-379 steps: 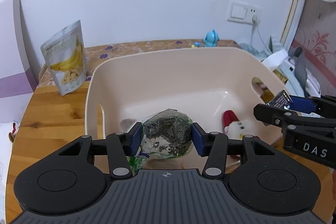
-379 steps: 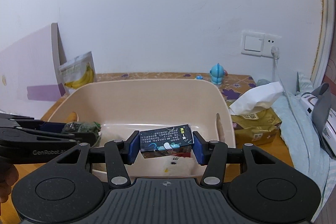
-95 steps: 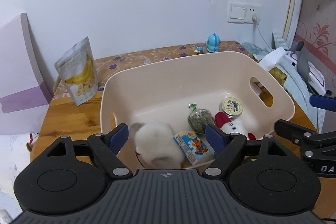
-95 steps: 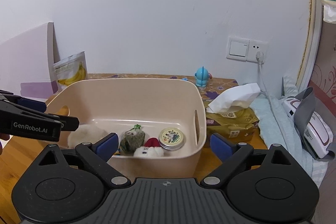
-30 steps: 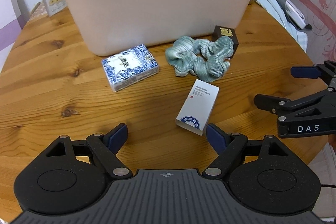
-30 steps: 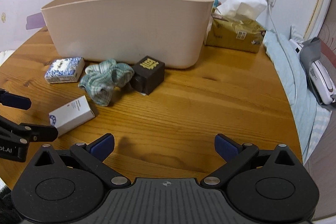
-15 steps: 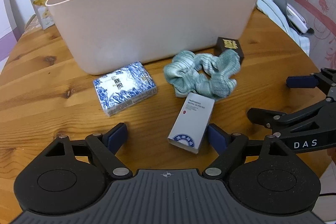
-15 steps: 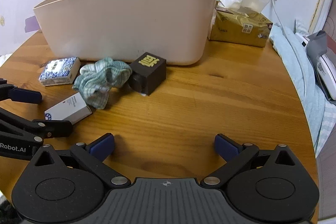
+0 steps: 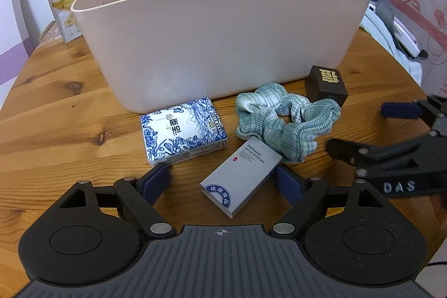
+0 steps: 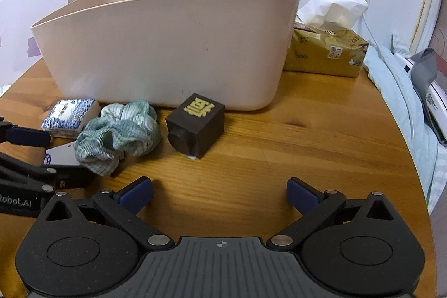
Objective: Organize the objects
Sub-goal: 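Move both tools back toward the white box and dark cube box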
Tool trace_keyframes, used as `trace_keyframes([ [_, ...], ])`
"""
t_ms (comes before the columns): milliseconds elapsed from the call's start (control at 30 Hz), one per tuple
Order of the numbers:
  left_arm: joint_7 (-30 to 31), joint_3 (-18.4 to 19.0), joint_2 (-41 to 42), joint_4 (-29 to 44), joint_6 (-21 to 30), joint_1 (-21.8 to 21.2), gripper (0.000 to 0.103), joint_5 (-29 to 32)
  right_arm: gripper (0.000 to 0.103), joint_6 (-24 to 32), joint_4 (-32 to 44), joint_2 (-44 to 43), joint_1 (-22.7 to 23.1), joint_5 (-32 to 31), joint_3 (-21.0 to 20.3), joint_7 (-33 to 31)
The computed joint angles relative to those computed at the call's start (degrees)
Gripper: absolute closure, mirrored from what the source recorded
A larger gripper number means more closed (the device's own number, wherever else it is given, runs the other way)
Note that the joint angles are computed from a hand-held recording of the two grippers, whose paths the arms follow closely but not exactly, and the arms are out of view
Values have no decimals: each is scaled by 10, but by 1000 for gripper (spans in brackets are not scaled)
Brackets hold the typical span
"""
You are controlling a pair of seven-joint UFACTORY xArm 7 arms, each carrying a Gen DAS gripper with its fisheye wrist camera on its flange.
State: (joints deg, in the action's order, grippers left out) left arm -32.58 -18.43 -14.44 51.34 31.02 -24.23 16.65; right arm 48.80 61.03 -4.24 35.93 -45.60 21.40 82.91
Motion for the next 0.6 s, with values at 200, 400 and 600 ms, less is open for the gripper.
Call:
trace_keyframes([
  [200,-5,1,-2,-2,-4,7,26,5,4,-14,18,24,-5,-30,-11,6],
  [400,-6,3,5,7,1,10,31,9,20,-18,35,41,1,-53,-23,19],
  [600,13,9,9,12,-3,3,52,0,44,-18,42,49,6,-79,-32,40],
])
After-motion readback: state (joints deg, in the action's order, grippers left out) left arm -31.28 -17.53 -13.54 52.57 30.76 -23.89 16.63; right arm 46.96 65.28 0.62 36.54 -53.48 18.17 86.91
